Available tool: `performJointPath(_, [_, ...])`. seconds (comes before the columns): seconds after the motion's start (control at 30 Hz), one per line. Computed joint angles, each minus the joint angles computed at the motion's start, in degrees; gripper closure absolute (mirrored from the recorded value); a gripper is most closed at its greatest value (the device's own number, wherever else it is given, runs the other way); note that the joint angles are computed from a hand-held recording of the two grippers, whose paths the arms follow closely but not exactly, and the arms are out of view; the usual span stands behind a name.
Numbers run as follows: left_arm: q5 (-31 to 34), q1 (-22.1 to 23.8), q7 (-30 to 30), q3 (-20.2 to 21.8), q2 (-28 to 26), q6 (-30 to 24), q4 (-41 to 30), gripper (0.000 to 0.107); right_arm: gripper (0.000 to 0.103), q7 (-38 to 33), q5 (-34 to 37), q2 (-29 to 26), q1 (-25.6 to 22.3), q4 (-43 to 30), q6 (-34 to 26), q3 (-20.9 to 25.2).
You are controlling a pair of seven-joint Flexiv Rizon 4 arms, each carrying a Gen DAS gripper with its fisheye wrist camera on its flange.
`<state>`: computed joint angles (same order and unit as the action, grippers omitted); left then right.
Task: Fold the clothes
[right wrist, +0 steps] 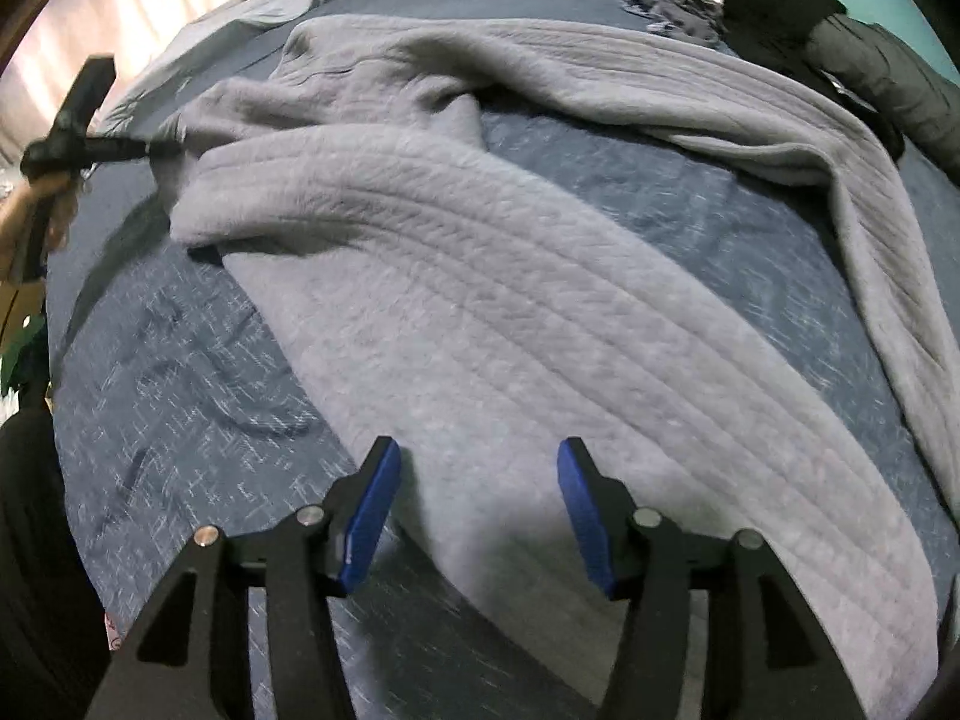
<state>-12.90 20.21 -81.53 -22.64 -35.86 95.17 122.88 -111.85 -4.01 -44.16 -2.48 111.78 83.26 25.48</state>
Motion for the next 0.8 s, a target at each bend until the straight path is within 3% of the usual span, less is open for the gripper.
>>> performJointPath(0.17, [-0.19,-0.50,0.75,0.38,2.56,-1.34,-0.39,0.100,0.046,0.18,-1.18,0.38,2.56,1.55,1.50,-1.35])
performJointPath(0.3, [-1.58,-1.30,1.49,0.91,3.93,-2.10,-0.65,0.101,0.046,2.88,-3.56,1.29,8.44,3.62,3.93,-7.24])
performJointPath(0.37, [-2.25,-1.12,1.77,0.54,4.25,-1.84,-0.46,0.101,0.059,5.11,-4.74,1.48,11.46,4.36,5.46,-10.52])
performJointPath(0.4, [-2.43,-1.49,1.87,0.99,4.67,-2.11,-0.41,0.101,0.078,5.93,-5.15,1.50,11.44,4.31,5.45,-10.60])
performJointPath(0.43, [-2.64,-1.89,1.98,1.46,5.07,-2.38,-0.37,0.101,0.088,6.58,-5.42,1.49,10.80,4.07,5.10,-10.01])
performJointPath(0.5, [-3.20,-2.49,2.18,2.03,5.64,-2.69,-0.35,0.101,0.096,7.38,-5.83,1.63,9.31,3.63,4.33,-8.59])
performJointPath(0.6, [-4.27,-2.55,2.49,2.06,7.54,-2.95,0.42,0.101,0.098,5.99,-6.09,2.95,5.12,3.63,3.23,-4.45])
performJointPath(0.8, [-8.08,-1.59,4.59,0.98,13.27,-5.16,2.21,0.101,0.098,-2.13,-0.79,6.56,-7.65,2.38,-2.29,8.90])
